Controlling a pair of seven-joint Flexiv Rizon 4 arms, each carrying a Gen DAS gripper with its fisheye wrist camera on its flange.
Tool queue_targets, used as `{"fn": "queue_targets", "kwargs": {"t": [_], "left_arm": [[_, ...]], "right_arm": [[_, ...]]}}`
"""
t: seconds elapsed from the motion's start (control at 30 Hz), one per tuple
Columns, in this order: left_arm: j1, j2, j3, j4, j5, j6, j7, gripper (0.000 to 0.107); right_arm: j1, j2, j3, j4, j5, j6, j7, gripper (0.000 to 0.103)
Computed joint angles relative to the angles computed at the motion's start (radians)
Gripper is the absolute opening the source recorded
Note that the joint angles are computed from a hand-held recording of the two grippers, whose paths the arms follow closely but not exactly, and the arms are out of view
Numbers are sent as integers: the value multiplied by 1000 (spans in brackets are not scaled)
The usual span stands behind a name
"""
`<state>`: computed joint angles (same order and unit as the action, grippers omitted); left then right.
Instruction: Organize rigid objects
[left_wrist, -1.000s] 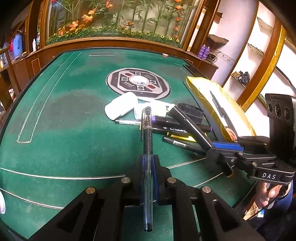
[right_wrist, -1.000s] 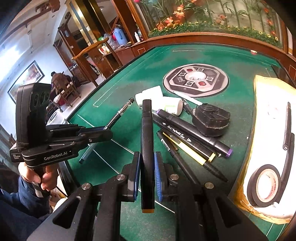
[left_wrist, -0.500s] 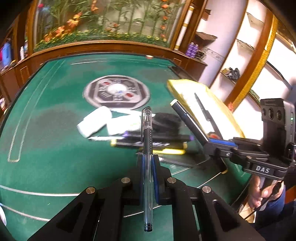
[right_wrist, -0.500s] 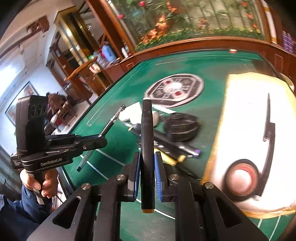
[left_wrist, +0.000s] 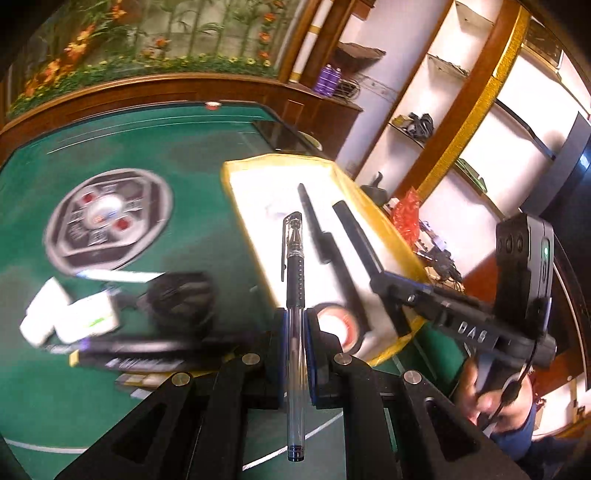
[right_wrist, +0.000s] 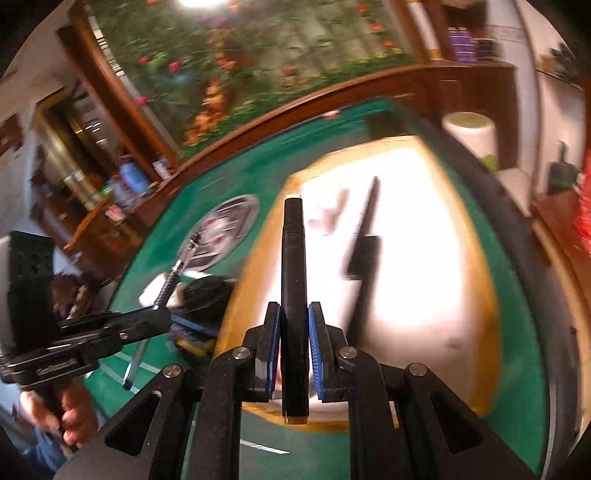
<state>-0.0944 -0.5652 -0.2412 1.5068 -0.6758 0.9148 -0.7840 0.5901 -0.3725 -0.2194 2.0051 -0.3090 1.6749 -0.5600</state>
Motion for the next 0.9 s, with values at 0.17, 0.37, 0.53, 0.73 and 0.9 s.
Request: {"fn": "queue_targets", "kwargs": {"t": [0.17, 0.37, 0.53, 0.73, 0.9], "left_arm": [[-65, -101, 24, -150, 105, -59, -102, 8], [-96, -180, 39, -256, 186, -104, -202, 8], [-115, -212, 49, -302, 237, -118, -252, 8], [-127, -228, 52, -322, 272, -128, -284, 8], [-129, -230, 49, -324, 283, -120, -288, 8]], "right_arm": [[80, 9, -118, 38, -27, -31, 61, 14], [15, 5, -75, 29, -78, -77, 87, 14], [-68, -4, 1, -17, -133, -181, 81, 14], [-160, -14, 114, -61, -181, -279, 67, 14], [-203, -20, 164, -77, -200, -314, 70, 14]]}}
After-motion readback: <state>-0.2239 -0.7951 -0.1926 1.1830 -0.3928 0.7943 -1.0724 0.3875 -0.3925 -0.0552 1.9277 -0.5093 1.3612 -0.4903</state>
